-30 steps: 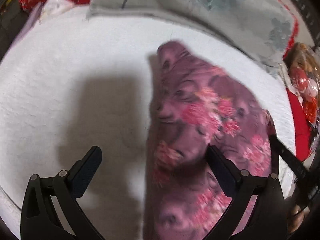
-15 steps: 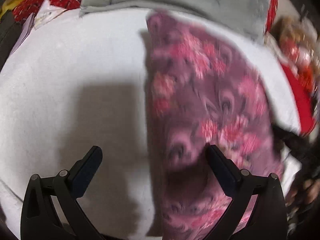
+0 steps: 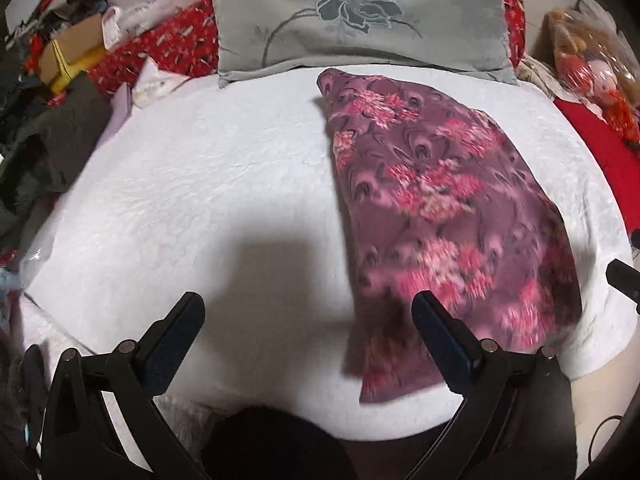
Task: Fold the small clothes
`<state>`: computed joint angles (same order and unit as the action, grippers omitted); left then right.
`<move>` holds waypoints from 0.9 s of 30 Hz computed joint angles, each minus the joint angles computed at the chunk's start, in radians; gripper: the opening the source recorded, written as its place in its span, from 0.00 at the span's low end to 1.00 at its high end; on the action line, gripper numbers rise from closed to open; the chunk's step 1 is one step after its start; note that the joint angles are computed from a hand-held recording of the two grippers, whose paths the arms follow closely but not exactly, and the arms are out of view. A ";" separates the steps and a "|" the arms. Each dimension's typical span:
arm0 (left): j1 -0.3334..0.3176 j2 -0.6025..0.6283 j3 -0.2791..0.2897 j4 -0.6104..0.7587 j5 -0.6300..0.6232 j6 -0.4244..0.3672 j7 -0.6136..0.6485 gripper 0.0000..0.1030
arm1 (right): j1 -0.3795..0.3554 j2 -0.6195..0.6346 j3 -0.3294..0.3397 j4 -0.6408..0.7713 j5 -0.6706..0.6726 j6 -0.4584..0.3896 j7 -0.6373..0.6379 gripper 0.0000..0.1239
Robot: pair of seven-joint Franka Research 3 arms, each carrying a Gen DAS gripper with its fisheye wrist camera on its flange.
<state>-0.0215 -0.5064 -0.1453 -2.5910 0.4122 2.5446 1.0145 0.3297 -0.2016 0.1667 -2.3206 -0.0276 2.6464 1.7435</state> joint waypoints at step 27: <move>-0.039 -0.124 -0.068 -0.068 0.127 -0.019 -0.096 1.00 | -0.142 -0.205 0.150 -0.172 -0.300 0.125 0.274 0.81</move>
<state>-0.0606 -0.6299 -0.2133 -2.6589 0.5391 2.5253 0.9183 0.1876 -0.4065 0.3165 -2.4929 -0.3273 2.7712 2.0171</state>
